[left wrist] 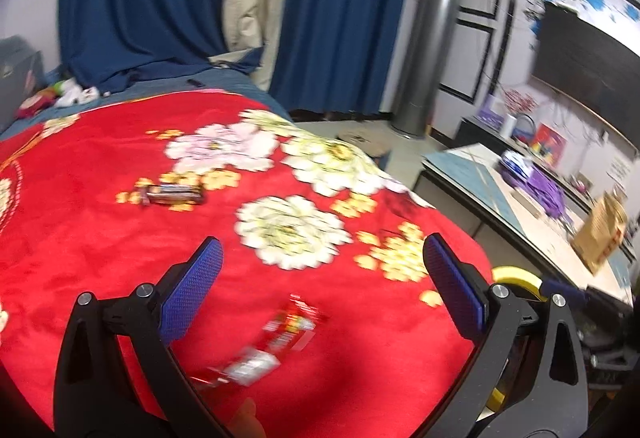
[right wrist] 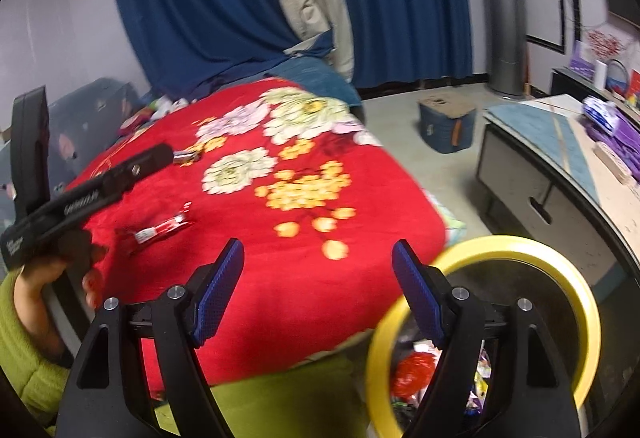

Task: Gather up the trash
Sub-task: 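Move both open tools back over the bedspread toward the candy bars, then grasp the red candy wrapper with the right tool while the left tool grasps a brown candy bar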

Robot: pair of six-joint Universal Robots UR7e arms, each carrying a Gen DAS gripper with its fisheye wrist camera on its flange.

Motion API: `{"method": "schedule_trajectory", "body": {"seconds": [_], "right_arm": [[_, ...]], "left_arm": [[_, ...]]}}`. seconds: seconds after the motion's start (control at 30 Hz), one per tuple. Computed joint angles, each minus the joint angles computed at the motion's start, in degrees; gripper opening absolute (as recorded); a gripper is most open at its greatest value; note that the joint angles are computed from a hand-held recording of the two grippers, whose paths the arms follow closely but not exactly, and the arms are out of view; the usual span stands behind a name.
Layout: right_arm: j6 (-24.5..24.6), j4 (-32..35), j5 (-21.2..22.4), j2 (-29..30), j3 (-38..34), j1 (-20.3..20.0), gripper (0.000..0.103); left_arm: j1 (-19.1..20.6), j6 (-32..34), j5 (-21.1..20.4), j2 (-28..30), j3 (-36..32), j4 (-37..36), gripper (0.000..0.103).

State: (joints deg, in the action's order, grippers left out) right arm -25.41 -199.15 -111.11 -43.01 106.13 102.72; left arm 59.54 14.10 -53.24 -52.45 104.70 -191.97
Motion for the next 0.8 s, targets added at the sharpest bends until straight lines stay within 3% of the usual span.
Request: {"method": "schedule_trajectory", "body": {"seconds": [0.3,0.8], "right_arm": [[1.4,7.9,2.2,3.7,-6.0,2.2,0.074],[5.5,21.5,5.0,12.2,-18.7,4.2,0.073]], "left_arm": [[1.7,2.0,3.5,-1.5,-1.1,-2.4,0.092],[7.3,-4.1,0.7,-3.9,-5.3,2.9,0.092]]}}
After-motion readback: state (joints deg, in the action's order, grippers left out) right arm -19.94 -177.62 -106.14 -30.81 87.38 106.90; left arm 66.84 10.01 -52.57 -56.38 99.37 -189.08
